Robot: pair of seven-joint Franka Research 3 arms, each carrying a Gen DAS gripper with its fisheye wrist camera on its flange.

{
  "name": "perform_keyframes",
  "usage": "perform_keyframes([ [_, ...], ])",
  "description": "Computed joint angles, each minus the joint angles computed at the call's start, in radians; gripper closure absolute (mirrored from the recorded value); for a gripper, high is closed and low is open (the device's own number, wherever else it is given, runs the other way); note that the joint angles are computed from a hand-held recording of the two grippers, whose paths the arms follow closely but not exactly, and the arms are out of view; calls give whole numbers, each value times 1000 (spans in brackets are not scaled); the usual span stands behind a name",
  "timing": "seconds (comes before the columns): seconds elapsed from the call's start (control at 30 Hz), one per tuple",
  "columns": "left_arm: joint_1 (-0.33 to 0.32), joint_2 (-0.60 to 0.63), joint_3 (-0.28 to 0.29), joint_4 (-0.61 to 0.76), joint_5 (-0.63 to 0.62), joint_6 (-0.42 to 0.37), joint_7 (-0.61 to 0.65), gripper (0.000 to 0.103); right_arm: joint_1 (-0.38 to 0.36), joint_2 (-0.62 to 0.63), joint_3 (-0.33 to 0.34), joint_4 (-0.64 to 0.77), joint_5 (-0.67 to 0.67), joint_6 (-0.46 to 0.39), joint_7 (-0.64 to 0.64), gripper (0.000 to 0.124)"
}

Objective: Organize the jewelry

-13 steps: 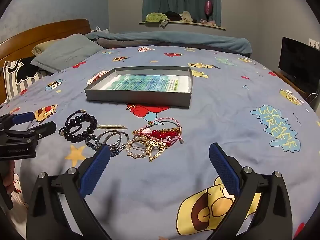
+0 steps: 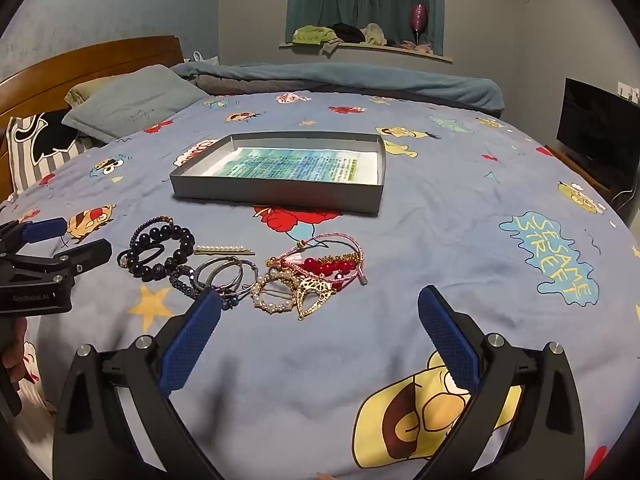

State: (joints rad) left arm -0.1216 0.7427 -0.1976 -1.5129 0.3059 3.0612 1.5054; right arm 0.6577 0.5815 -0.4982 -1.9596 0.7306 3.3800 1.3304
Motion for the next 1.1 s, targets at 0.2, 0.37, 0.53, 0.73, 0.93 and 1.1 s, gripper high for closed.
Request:
perform_keyframes([
  [0.2, -5, 2, 5, 6, -3, -7, 3, 4, 9, -2, -10, -4, -1, -5, -2, 26],
  [0.37, 6, 7, -5, 11, -5, -11, 13, 4, 13, -1, -16, -3, -10, -10, 7, 26],
  [0.53, 23, 13, -19, 16, -12, -13, 31, 4, 21, 6, -27, 0, -19, -17, 19, 26],
  [0.73, -18, 5, 19, 9, 4, -7, -9, 4, 13, 6, -20, 0, -29, -11, 27, 26],
  [0.93, -14, 2, 17, 1, -2, -2, -4, 4, 28, 9, -37, -3, -30, -18, 29, 26],
  [1.1, -13, 1, 15, 1, 2, -5, -7, 4, 29, 11, -40, -2, -35, -23, 37, 26],
])
